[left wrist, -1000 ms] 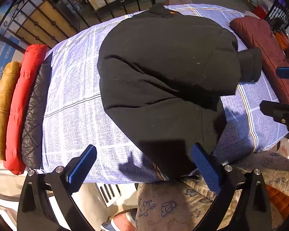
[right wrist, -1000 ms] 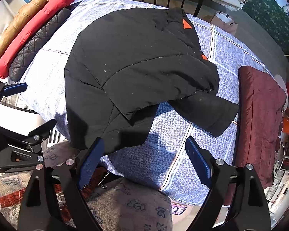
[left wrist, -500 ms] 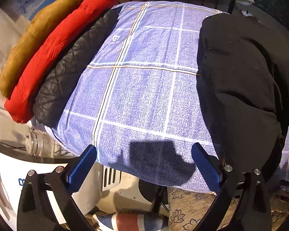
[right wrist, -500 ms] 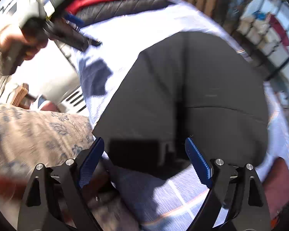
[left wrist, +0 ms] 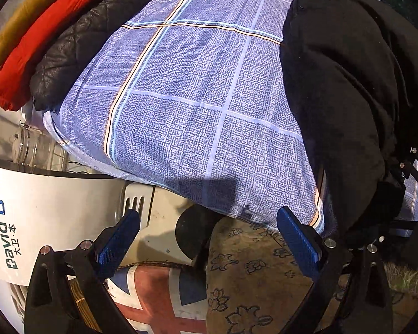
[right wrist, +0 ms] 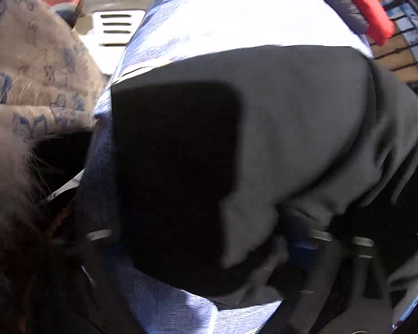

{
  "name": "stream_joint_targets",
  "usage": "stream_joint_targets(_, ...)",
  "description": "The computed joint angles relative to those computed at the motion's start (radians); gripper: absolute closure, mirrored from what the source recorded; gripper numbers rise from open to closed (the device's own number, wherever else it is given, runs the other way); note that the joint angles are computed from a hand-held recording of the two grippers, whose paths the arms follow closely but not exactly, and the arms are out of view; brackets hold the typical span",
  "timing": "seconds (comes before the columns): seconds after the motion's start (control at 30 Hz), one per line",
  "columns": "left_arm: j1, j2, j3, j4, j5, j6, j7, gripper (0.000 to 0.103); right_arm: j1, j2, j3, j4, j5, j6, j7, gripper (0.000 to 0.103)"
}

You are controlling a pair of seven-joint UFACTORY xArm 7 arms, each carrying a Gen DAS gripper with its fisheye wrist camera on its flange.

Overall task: Fold large clothes
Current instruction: 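Grasp the black jacket with the right gripper while the left gripper grasps it too, then lift the black jacket with both grippers and shake it out over the bed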

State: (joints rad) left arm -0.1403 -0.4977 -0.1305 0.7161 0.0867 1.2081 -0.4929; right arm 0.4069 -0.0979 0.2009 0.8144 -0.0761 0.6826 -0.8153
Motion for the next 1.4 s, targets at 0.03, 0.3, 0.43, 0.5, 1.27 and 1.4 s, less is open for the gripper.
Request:
stream_joint_targets(0.03,0.002,-0.005,0.005,-0.001,-0.005,-0.006,-0.001,0.006,-0.005,0.040,-0.008,0.075,0.038,0.067,0.015,0.070)
stream_joint_targets(0.3,-0.033,0.010,0.018,0.081,-0.055,-0.168,0.081,0.006,-0.199,0.347,-0.087,0.799,0.451,0.385,0.171,0.081)
stream_joint_targets(0.43,-0.060,0.081,-0.033,0.192,-0.033,-0.323,0.118,0.006,-0.220,0.552,-0.020,1.186,0.532,0.429,0.382,0.081)
stream_joint_targets(0.5,-0.043,0.133,-0.072,0.237,0.043,-0.383,0.078,0.006,-0.215,0.626,-0.001,1.352,0.586,0.498,0.441,0.081)
stream_joint_targets(1.27,-0.294,0.895,0.052,0.889,0.465,-0.536,0.012,0.072,-0.476,0.379,-0.077,1.080,0.756,0.253,0.704,0.081)
stream_joint_targets(1.4,-0.266,0.890,0.080,0.971,0.349,-0.510,0.054,0.095,-0.474,0.327,-0.096,1.014,0.767,0.227,0.686,0.081)
